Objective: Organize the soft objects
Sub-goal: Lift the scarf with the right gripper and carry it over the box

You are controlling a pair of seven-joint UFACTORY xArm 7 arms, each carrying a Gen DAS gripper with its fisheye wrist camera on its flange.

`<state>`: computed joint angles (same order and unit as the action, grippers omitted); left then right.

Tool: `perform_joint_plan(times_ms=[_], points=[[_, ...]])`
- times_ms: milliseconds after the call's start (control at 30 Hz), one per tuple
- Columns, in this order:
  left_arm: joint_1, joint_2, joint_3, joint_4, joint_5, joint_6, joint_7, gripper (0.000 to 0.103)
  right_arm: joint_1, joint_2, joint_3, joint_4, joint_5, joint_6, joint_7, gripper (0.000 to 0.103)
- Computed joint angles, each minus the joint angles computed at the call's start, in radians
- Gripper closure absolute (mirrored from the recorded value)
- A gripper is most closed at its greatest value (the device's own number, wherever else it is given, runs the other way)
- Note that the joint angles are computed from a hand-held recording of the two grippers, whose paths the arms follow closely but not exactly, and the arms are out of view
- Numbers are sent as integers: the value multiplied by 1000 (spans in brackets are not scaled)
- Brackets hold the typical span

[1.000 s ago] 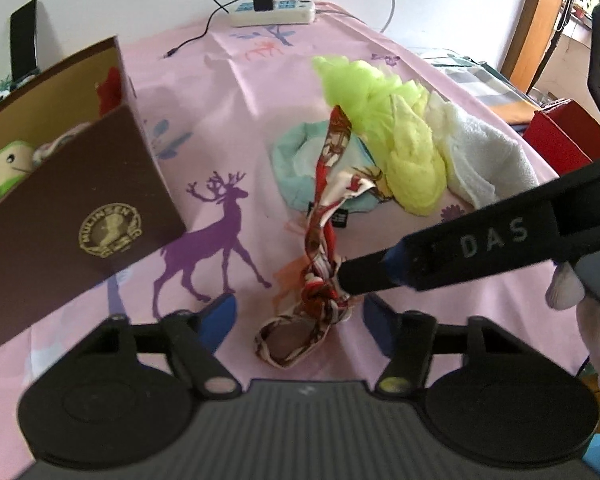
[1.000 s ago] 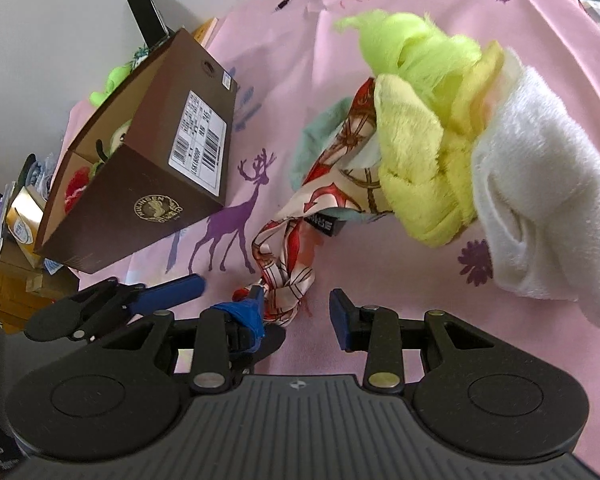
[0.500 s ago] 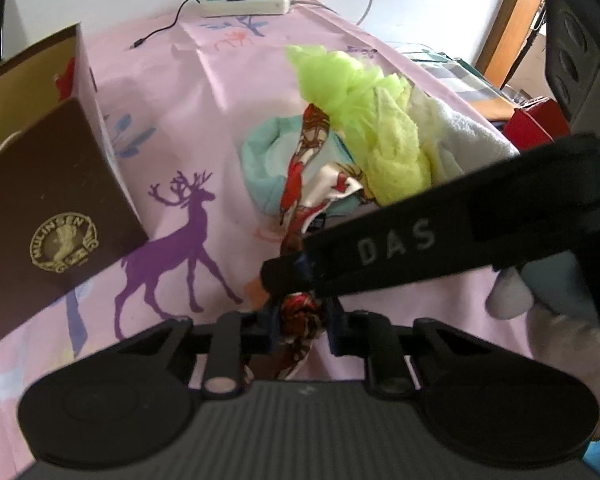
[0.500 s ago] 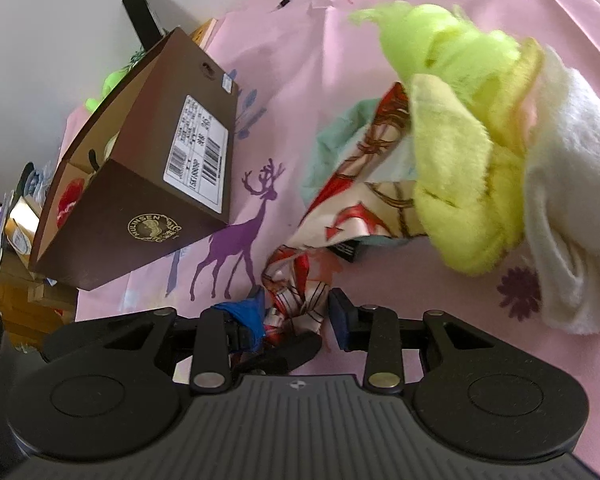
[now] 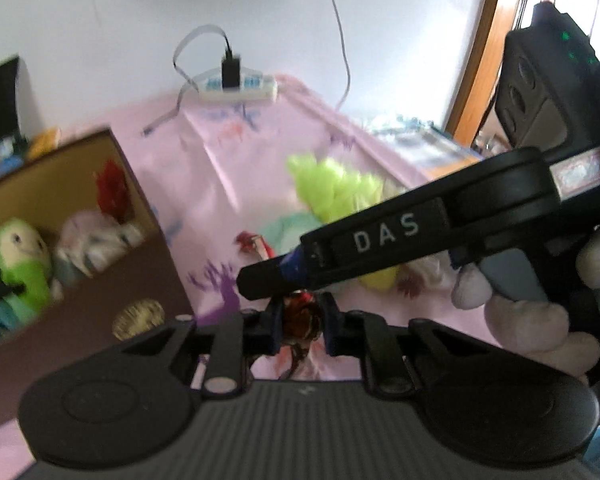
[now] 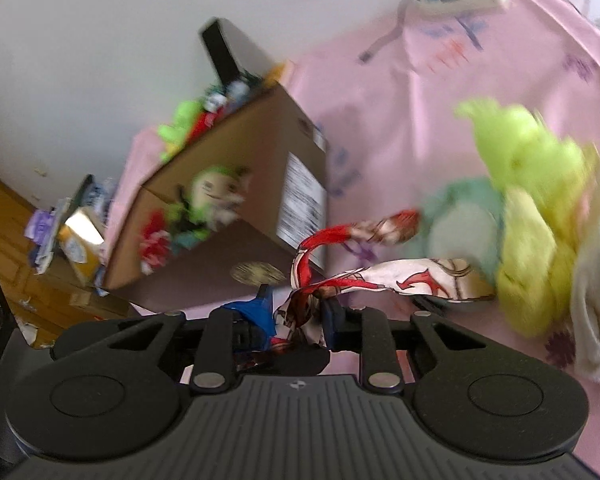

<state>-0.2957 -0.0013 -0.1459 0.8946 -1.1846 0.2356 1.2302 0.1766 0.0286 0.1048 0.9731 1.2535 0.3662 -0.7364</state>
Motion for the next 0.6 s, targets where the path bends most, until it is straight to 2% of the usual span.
perform_joint_plan(times_ms=[167,367,500,600], points=[[2,-71,30,4,-146,12,140,88,13,-6,7,67,-5,1,-48,98],[5,-113,62,36,-284,-23,278,88,23,42,23,195,-26,25,-132,98],[23,-88,66,83,-352,-70,351,88,20,124,47,314,-94,47,-145,98],[40,-46,59,126,-381,-113,383,89,9,214,68,428,-197,87,-86,98]])
